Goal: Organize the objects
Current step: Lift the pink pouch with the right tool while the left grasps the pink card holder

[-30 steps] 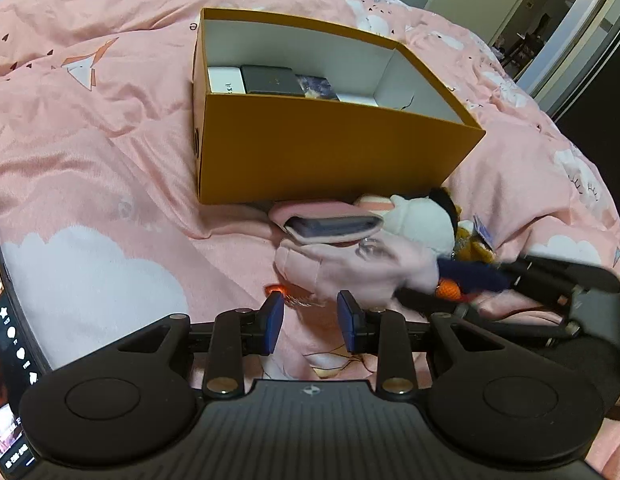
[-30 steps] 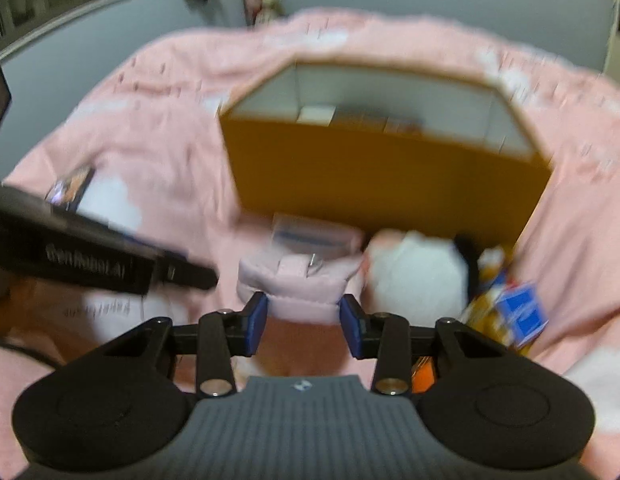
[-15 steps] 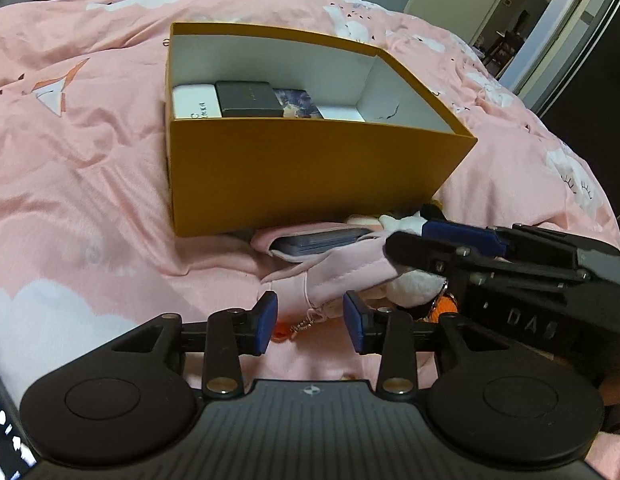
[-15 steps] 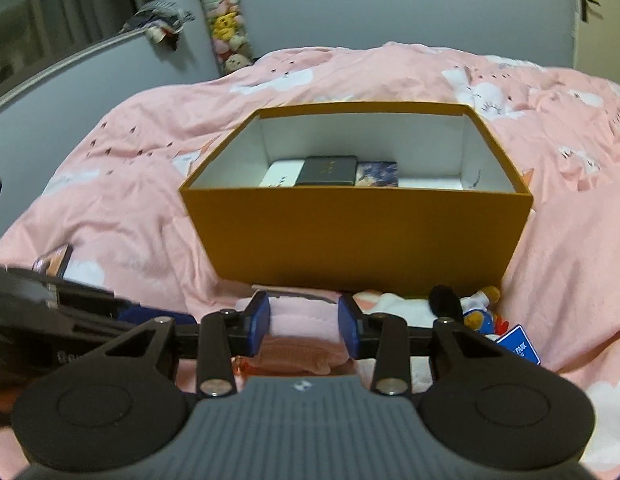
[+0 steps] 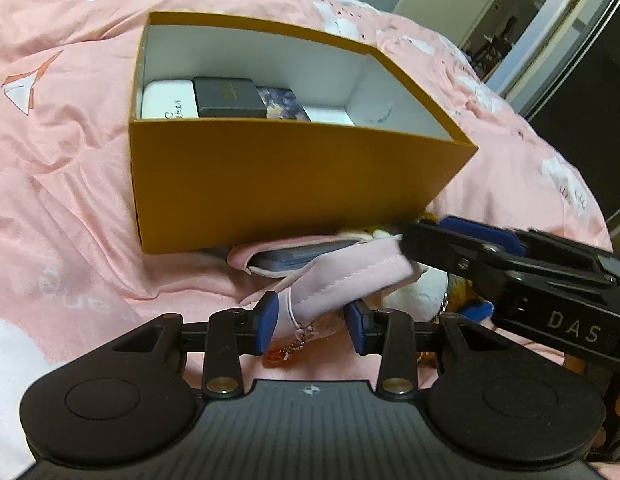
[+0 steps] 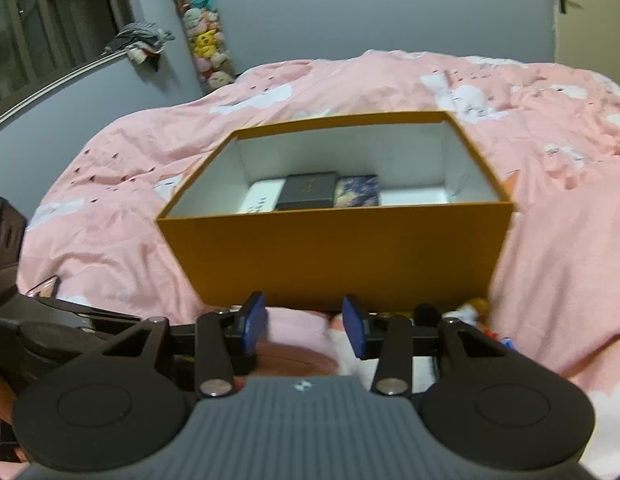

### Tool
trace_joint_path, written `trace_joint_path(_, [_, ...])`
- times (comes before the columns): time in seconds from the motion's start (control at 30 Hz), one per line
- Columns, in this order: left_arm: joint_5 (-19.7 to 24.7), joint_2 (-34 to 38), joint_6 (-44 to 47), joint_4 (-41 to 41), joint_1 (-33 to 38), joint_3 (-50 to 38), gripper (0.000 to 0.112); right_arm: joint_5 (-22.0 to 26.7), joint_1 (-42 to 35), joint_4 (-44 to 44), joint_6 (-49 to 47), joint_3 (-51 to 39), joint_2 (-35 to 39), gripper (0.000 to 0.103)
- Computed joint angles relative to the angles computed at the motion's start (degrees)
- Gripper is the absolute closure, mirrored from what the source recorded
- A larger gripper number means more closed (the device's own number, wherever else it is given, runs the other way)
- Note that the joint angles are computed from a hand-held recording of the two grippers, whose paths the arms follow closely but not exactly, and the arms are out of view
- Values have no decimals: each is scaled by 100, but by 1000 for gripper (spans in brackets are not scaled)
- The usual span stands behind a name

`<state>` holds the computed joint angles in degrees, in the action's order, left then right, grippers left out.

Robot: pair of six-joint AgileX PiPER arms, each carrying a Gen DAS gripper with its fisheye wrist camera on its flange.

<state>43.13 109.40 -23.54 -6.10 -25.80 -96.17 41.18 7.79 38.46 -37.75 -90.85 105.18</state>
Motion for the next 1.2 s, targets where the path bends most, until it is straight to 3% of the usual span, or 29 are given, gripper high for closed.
trace_joint_path(0.17, [-125, -64, -253, 72, 68, 115, 72, 251, -161, 25, -116, 75, -12, 55])
trace_joint_path(0.3, [-387, -231, -848, 573, 95, 332, 77, 472, -67, -314, -81, 63, 112, 55])
trace_joint_path(0.5, [-308, -266, -873, 556, 138, 367, 77, 614, 184, -276, -386, -208, 526, 55])
trace_joint_path(0.7, [-297, -289, -906, 600, 138, 402, 77, 391, 391, -332, -410, -255, 711, 67])
trace_joint_path(0.93, [-387, -318, -723, 343, 191, 482, 77, 122, 444, -279, -394, -192, 730, 64])
trace_joint_path(1.07, [-451, -463, -904, 412, 185, 604, 77, 85, 372, 64, -735, -38, 629, 82])
trace_joint_path(1.2, [-665, -787, -693, -87, 300, 873, 68, 102, 164, 343, -1022, 200, 287, 86])
